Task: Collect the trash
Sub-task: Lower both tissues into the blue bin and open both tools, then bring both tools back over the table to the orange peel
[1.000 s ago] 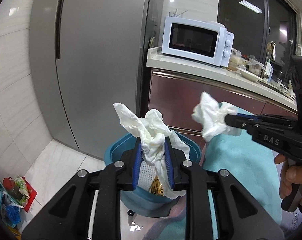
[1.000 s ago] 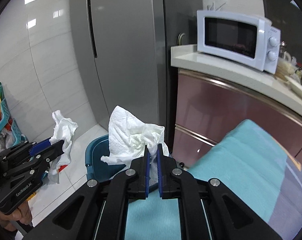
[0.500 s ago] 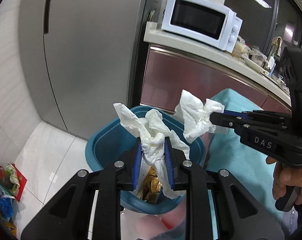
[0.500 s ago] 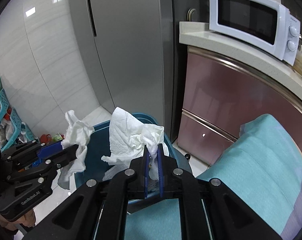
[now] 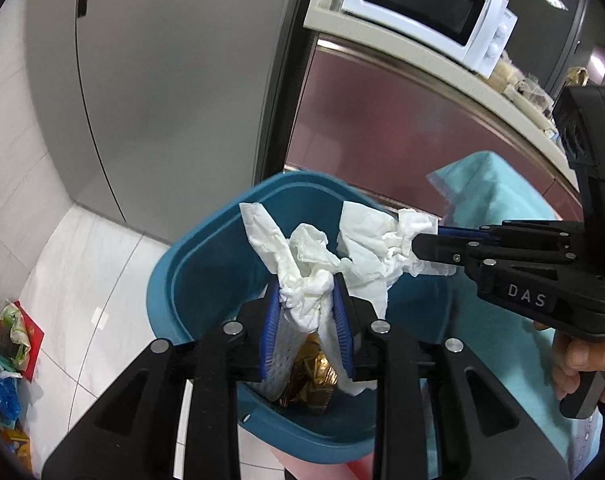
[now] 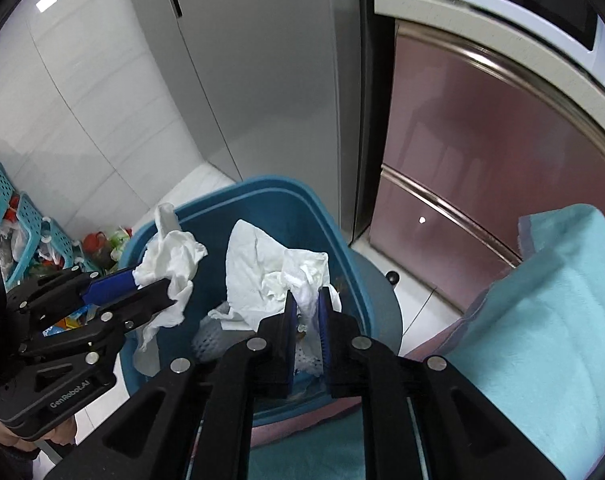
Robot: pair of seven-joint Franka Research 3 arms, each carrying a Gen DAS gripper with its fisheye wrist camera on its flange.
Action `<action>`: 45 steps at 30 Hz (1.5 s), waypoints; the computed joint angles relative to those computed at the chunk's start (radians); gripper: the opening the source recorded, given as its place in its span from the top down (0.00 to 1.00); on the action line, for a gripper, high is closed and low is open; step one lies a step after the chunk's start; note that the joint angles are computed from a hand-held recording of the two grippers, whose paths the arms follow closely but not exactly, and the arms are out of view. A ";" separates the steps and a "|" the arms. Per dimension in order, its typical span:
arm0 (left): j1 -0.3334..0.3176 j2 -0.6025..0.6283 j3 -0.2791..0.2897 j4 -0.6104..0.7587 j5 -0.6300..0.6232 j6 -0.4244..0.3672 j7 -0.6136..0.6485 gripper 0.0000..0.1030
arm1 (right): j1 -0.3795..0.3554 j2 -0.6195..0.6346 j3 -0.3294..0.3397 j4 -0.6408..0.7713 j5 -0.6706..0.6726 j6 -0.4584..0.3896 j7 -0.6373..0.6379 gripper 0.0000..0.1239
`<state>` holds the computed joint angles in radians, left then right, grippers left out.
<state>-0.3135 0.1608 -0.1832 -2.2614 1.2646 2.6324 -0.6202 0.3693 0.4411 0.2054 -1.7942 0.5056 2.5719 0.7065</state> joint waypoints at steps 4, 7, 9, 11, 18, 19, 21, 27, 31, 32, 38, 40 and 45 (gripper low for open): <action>0.008 0.029 0.010 0.009 -0.014 0.027 0.000 0.75 | 0.032 0.028 -0.023 0.028 -0.061 -0.025 0.053 0.92; 0.004 0.044 0.014 0.014 -0.029 0.026 0.015 0.75 | 0.048 0.035 -0.031 0.041 -0.103 -0.040 0.084 0.92; 0.004 0.047 0.021 0.010 -0.028 0.031 0.014 0.74 | 0.063 0.047 -0.039 0.059 -0.137 -0.054 0.110 0.92; 0.008 0.051 0.026 0.008 -0.038 0.035 0.022 0.71 | 0.075 0.057 -0.045 0.074 -0.168 -0.065 0.135 0.92; 0.008 0.051 0.034 0.004 -0.044 0.050 0.028 0.52 | 0.091 0.064 -0.049 0.077 -0.225 -0.060 0.180 0.86; 0.007 0.046 0.035 -0.003 -0.036 0.052 0.018 0.49 | 0.090 0.064 -0.048 0.076 -0.227 -0.061 0.183 0.82; 0.005 0.038 0.032 -0.009 -0.034 0.042 0.014 0.49 | 0.086 0.058 -0.044 0.068 -0.224 -0.055 0.184 0.75; 0.002 -0.017 0.012 -0.046 -0.026 -0.004 -0.012 0.44 | 0.061 0.029 -0.025 0.035 -0.187 -0.033 0.153 0.75; 0.001 -0.063 -0.012 -0.072 -0.027 -0.040 -0.023 0.41 | 0.038 -0.004 -0.011 0.007 -0.140 -0.017 0.117 0.74; -0.002 -0.078 -0.021 -0.077 -0.029 -0.056 -0.024 0.40 | 0.031 -0.015 -0.007 -0.003 -0.123 -0.013 0.104 0.73; -0.023 -0.150 -0.074 -0.096 -0.037 -0.133 -0.034 0.31 | -0.023 -0.122 0.019 -0.110 0.031 0.042 -0.019 0.63; -0.038 -0.169 -0.096 -0.088 -0.042 -0.172 -0.030 0.23 | -0.043 -0.165 0.023 -0.150 0.099 0.050 -0.074 0.57; -0.079 -0.191 -0.140 -0.053 -0.067 -0.278 0.000 0.11 | -0.062 -0.266 0.007 -0.239 0.263 0.062 -0.207 0.50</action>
<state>-0.3921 -0.0304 -0.3234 -2.3143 1.1972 2.3548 -0.6201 0.3076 0.1755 0.2125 -2.0335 0.7686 2.6334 0.4999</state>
